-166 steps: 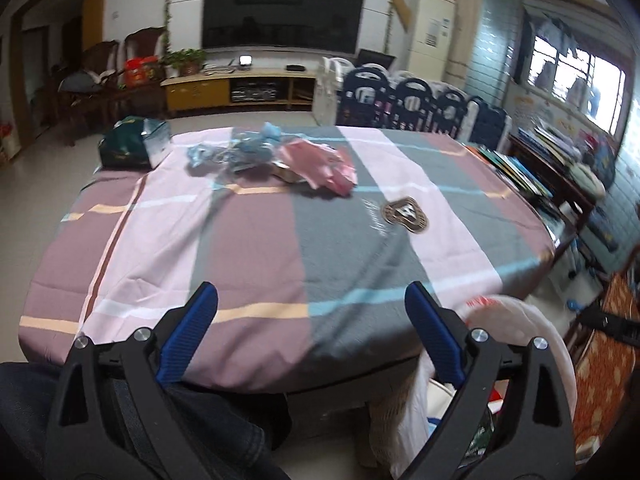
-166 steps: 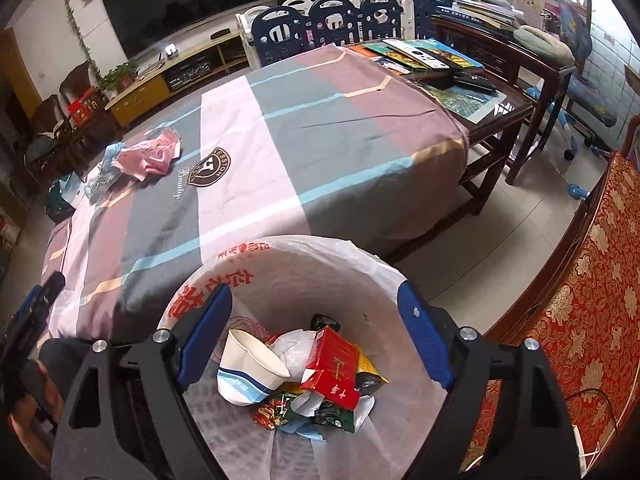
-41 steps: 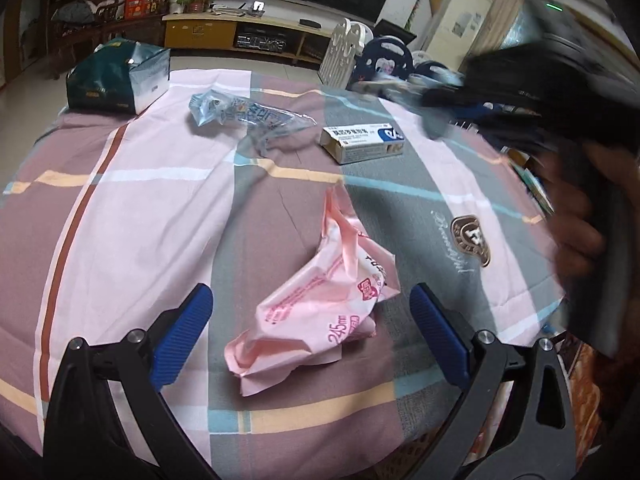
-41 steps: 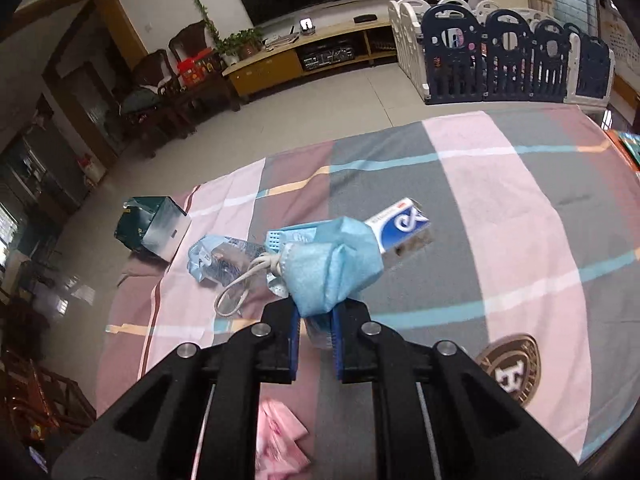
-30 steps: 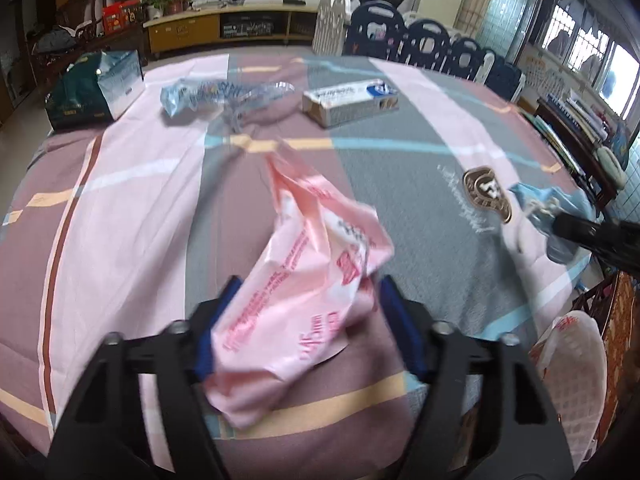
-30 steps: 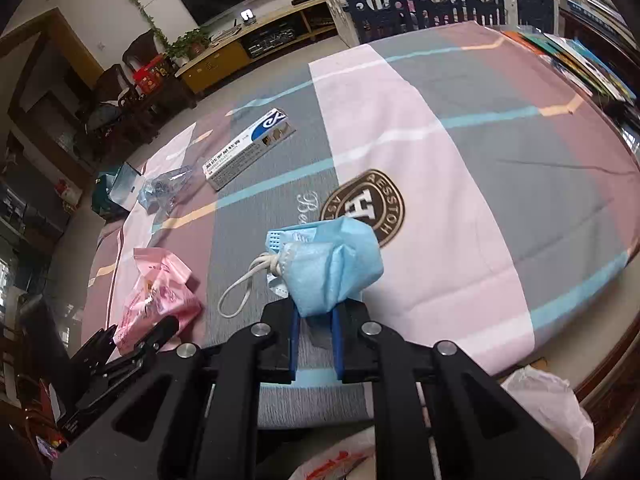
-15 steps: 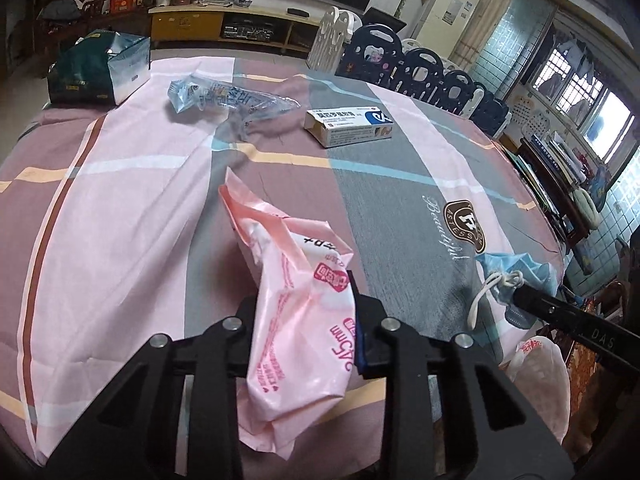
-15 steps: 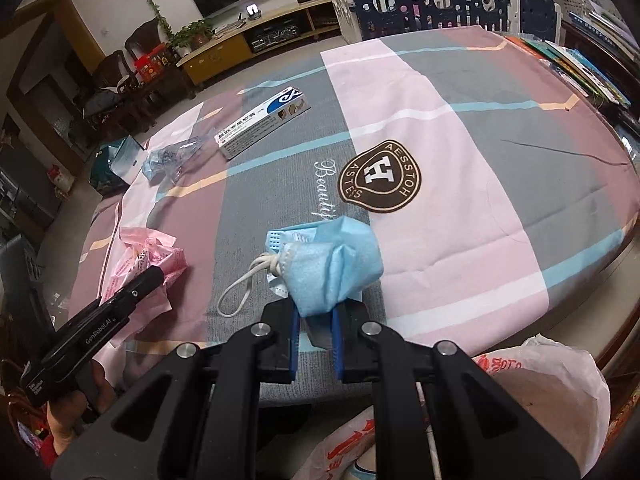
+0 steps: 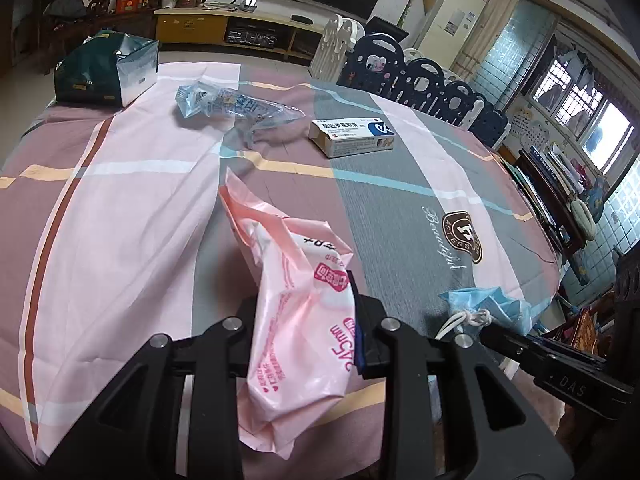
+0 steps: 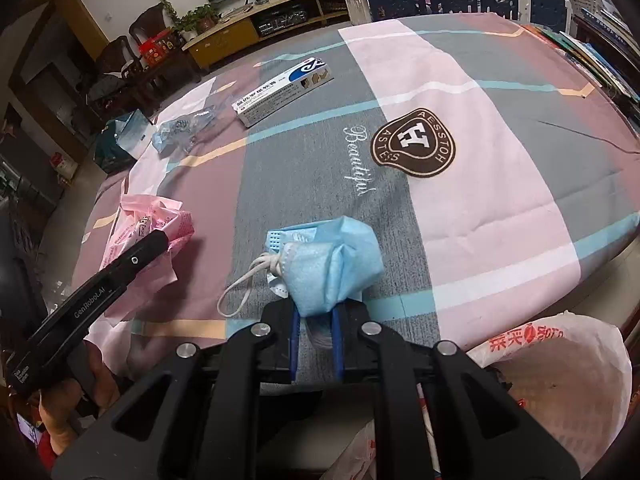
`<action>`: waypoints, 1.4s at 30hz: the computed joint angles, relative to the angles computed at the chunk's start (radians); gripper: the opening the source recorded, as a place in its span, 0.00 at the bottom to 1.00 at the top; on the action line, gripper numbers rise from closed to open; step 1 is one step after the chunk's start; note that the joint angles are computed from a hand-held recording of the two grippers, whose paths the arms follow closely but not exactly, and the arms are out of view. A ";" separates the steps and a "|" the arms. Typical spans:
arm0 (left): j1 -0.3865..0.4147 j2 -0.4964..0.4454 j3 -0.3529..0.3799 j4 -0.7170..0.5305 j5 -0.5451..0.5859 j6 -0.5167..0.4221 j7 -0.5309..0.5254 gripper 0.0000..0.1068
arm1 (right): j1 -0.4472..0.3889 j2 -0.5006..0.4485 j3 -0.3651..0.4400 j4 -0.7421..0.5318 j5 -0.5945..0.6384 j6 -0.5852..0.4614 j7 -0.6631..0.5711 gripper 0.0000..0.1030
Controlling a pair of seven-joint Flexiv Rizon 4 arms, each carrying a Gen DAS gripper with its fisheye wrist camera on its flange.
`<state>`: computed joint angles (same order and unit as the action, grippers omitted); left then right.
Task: Collect trash
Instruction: 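Carry the pink bag and blue mask over the wastebasket and open both tools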
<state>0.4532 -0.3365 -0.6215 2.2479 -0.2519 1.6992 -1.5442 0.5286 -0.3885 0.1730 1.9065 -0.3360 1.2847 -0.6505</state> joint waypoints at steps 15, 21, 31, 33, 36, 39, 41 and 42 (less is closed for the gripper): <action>0.007 -0.004 -0.004 -0.002 0.015 0.005 -0.017 0.28 | 0.008 -0.007 0.001 0.008 0.011 0.005 0.017 0.13; 0.042 -0.006 -0.038 0.007 0.025 0.021 -0.034 0.28 | 0.009 -0.007 -0.002 0.010 0.004 0.009 0.022 0.13; 0.091 -0.009 -0.069 0.013 0.086 0.038 -0.096 0.27 | 0.009 0.006 -0.014 0.025 -0.020 0.012 0.044 0.13; 0.096 -0.010 -0.070 0.013 0.093 0.038 -0.102 0.27 | 0.007 0.006 -0.010 0.025 -0.018 0.011 0.045 0.13; 0.101 -0.011 -0.073 0.012 0.103 0.038 -0.108 0.27 | 0.009 0.004 -0.010 0.025 -0.019 0.010 0.049 0.13; 0.127 -0.017 -0.100 0.018 0.114 0.050 -0.117 0.27 | 0.011 0.003 -0.014 0.028 -0.024 0.016 0.054 0.13; 0.155 -0.023 -0.125 0.023 0.128 0.062 -0.134 0.27 | 0.013 0.006 -0.019 0.031 -0.029 0.024 0.062 0.13; 0.170 -0.025 -0.138 0.027 0.138 0.071 -0.146 0.27 | 0.014 0.009 -0.022 0.032 -0.033 0.027 0.067 0.13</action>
